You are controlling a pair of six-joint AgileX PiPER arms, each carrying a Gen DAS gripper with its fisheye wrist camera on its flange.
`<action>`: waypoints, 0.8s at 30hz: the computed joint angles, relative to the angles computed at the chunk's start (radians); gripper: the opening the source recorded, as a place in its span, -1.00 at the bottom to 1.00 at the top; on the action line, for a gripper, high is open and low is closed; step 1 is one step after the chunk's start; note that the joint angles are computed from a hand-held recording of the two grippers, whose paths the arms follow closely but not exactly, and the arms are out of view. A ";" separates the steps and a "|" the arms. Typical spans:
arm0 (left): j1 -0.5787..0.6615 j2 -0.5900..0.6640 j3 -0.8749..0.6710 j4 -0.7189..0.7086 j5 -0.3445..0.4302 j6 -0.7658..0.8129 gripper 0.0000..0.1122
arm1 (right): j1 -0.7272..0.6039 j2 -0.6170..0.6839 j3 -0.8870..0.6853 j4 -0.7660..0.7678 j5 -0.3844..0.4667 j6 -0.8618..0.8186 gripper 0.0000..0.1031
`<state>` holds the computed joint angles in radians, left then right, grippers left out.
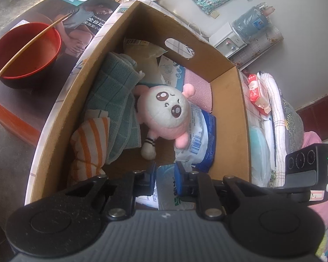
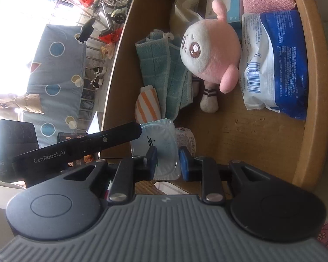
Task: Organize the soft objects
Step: 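Carry the white-and-green tub with the left tool over the box, then lower the tub into the box and open the left tool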
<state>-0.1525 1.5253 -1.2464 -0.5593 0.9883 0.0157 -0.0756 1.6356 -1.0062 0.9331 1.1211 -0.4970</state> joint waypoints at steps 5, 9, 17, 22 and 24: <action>0.012 0.049 0.013 -0.012 0.012 0.034 -0.64 | 0.027 0.034 -0.031 -0.064 -0.011 0.061 -0.52; 0.007 0.083 -0.002 -0.010 0.040 0.033 -0.33 | 0.053 0.054 -0.052 -0.098 -0.028 0.096 -0.46; -0.001 0.026 0.016 -0.011 0.011 0.044 -0.07 | 0.097 0.019 -0.036 -0.117 -0.106 0.091 -0.10; 0.005 -0.011 0.015 -0.025 0.006 0.032 0.03 | 0.115 -0.061 0.019 -0.102 -0.194 0.042 0.00; 0.010 -0.023 0.016 -0.037 0.006 0.031 0.07 | 0.095 -0.111 0.058 -0.073 -0.215 0.002 0.00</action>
<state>-0.1429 1.5023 -1.2306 -0.5963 0.9946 0.0469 0.0199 1.5242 -0.9487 0.8600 0.9065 -0.4950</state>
